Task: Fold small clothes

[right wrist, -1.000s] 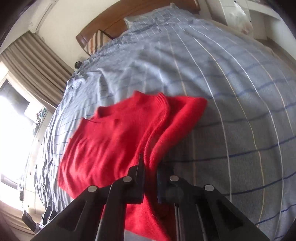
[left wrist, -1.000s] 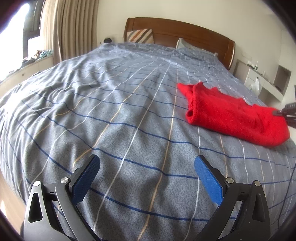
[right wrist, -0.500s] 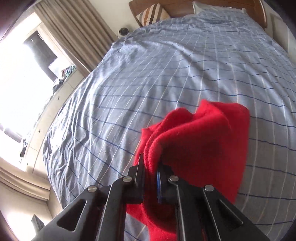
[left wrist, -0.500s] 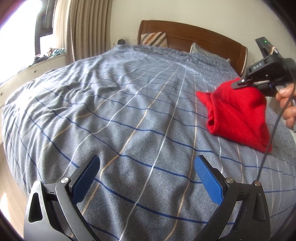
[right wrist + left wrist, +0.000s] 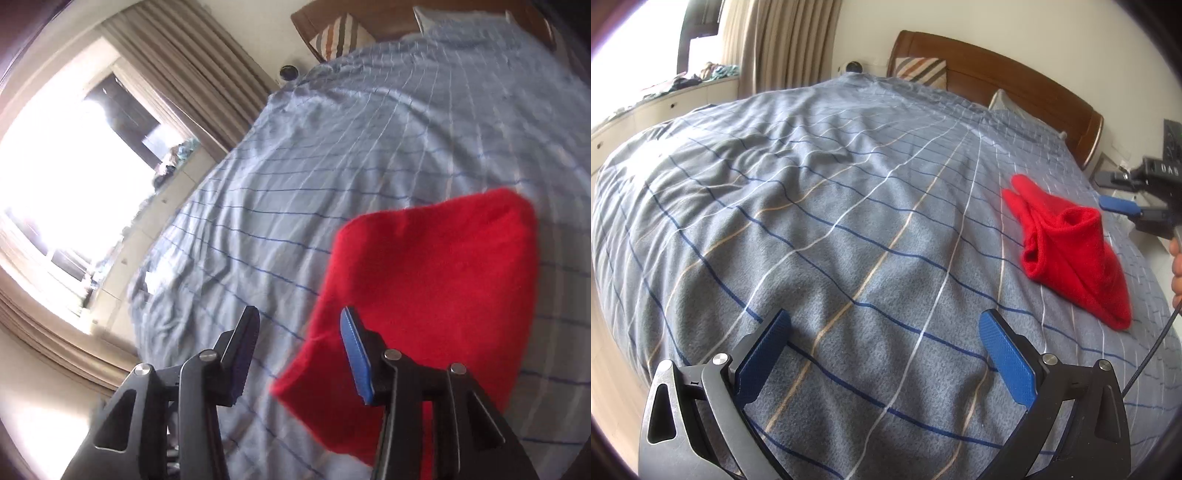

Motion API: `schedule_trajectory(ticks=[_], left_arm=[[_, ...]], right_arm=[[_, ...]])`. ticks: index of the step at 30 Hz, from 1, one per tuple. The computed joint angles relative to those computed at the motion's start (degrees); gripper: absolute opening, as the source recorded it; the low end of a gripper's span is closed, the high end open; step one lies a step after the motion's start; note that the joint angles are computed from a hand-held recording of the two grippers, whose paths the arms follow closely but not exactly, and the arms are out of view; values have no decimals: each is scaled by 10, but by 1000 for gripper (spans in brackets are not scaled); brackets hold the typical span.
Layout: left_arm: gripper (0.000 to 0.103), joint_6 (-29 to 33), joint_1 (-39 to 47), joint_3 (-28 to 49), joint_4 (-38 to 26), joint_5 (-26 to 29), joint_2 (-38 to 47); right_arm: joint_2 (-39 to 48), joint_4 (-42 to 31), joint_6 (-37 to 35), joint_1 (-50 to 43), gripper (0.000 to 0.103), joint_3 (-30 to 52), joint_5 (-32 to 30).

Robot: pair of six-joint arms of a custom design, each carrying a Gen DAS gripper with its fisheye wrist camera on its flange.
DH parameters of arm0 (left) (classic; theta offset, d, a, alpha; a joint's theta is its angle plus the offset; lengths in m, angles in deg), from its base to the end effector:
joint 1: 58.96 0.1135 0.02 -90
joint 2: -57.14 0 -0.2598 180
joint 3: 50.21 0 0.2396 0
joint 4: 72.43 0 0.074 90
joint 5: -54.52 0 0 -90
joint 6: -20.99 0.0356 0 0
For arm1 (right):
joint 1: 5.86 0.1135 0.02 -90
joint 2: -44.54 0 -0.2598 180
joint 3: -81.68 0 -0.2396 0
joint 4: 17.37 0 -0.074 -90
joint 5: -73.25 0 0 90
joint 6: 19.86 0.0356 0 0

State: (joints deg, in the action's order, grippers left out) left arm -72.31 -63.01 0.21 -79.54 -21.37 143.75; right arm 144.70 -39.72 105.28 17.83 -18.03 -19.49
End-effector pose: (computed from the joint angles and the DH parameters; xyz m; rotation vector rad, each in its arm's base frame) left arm 0.2757 -0.0282 0.1569 0.1392 2.3200 -0.3509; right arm 0.3402 0.1511 0.2142 0.2121 2.3676 0.5666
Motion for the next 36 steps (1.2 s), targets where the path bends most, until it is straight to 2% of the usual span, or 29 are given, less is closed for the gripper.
schedule_trajectory(ticks=[1,3,6,7,9,12,15,19,22,25,28,32,34,36], left_arm=[[102,-1,0,1,1,0,2],[102,0,-3,1,2,-2,4],[102,5,-12,-4,5,-12,0],[102,7,-15,-6,7,-16,-2],[102,10,-18,-10,9,-22,-5],[102,11,-21,-12,11,-30,-4],[102,11,-23,-11,8,-31,-2],[102,11,-17,-9,6,-19,-1],[102,10,-14,-5,2,-8,0],[102,12,-15,-5,-2,-1,-3],[102,20,-25,-8,-1,-7,-5],[102,29,-38,-16,-4,-19,-15],[102,34,-37,-15,-18,6,-28],[102,39,-48,17,-51,42,-31]], right_arm=[[-11,-27,-22,6,46,-1,38],[-9,-61,-48,13,43,2,72],[36,-74,-85,44,31,24,93],[71,-45,-92,70,29,31,92],[105,-61,-81,82,22,62,101],[180,-78,-55,109,22,122,124],[190,-85,-48,123,23,133,158],[95,-51,-47,116,23,48,145],[-17,-40,-46,110,23,-47,167],[-95,-58,-39,104,23,-118,193],[-107,-51,-22,90,23,-174,178],[-70,22,18,97,23,-238,165],[-82,50,37,112,23,-263,183],[-112,66,56,116,23,-285,183]])
